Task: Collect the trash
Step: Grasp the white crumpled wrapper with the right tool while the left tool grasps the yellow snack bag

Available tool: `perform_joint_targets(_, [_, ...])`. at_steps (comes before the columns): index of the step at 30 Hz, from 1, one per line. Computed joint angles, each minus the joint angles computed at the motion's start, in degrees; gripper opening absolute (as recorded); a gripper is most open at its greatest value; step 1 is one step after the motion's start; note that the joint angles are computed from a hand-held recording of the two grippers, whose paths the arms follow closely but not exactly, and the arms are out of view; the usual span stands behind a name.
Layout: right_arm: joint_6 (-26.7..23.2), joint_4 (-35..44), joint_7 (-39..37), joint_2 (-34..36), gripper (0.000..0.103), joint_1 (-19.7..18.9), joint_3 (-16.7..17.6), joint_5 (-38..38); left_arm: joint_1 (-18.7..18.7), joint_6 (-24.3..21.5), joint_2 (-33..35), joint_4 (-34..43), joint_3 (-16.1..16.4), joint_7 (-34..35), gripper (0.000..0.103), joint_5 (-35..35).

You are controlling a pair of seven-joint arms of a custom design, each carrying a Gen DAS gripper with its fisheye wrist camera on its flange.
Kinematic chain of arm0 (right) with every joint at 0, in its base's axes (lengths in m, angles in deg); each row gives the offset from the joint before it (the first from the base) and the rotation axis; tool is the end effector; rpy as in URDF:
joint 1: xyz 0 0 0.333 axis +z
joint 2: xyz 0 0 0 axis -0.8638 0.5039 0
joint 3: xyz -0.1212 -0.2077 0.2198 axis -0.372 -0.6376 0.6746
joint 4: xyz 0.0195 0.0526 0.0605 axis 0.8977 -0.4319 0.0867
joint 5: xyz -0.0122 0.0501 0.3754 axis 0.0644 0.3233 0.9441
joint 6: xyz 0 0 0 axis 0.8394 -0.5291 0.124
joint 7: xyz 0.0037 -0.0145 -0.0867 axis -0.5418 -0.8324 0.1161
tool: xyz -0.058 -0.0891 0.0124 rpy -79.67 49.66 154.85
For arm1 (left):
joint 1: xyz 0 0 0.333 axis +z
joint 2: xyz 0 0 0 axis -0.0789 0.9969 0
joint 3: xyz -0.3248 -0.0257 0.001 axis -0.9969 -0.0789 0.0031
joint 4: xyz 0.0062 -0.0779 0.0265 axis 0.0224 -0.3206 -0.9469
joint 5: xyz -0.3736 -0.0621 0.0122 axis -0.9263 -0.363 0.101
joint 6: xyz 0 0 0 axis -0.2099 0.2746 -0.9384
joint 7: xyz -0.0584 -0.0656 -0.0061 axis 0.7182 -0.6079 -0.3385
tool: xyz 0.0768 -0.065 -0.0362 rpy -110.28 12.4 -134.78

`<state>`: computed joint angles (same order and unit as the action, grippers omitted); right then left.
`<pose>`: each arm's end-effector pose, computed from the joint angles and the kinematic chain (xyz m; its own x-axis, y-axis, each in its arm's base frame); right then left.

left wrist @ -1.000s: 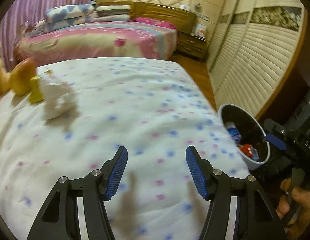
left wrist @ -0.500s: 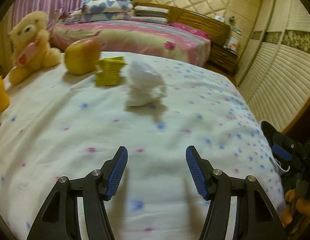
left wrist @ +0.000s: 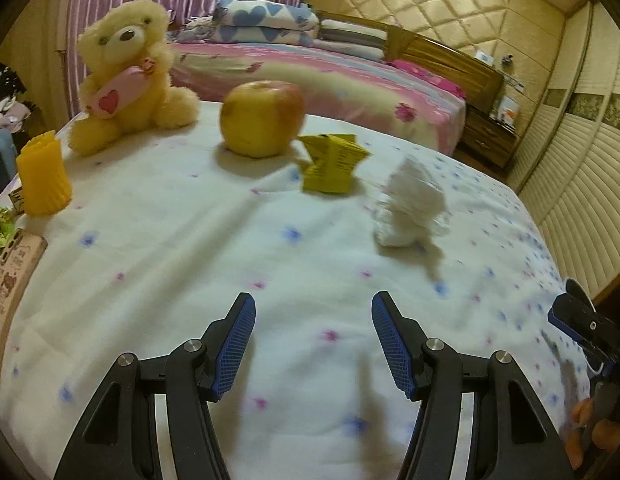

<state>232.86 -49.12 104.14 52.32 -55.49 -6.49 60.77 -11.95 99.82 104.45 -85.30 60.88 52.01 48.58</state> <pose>0.5975 0.0209 0.4877 0.0813 -0.8854 -0.4576 -0.7788 0.2301 -0.5835 0.6332 -0.2007 0.5138 -0.0266 -0.9755 0.2185 -0.7404 -0.1276 -0.6599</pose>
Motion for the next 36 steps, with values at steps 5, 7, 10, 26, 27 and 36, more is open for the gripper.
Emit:
perform_joint_targets(5, [-1.4,4.6,-0.4,3.6,0.089,0.5,1.2,0.2,0.4,-1.0,2.5,3.6,0.6,0.4,0.060,0.6])
perform_joint_targets(7, [-1.7,6.4,-0.5,4.9,0.089,0.5,1.7,0.2,0.6,-1.5,3.8,5.4,0.6,0.9,0.060,0.6])
perform_joint_targets(10, [-2.4,9.1,-0.7,7.1,0.089,0.5,2.5,0.0,1.1,-2.4,6.0,8.3,0.2,2.3,0.060,0.0])
perform_joint_targets(26, [-9.2,25.6,3.7,20.2,0.070,-1.6,5.7,-5.5,1.5,-10.3,20.4,29.2,-1.3,10.8,0.061,-4.5])
perform_joint_targets(27, [-10.0,26.5,4.1,20.9,0.060,-1.8,5.8,-6.0,1.0,-11.0,21.6,31.1,-1.1,10.9,0.061,-4.4])
perform_joint_targets(36, [-12.2,26.9,4.4,21.5,0.026,-3.8,6.7,-4.4,-3.6,-21.9,36.0,55.5,1.0,12.7,0.062,-3.1])
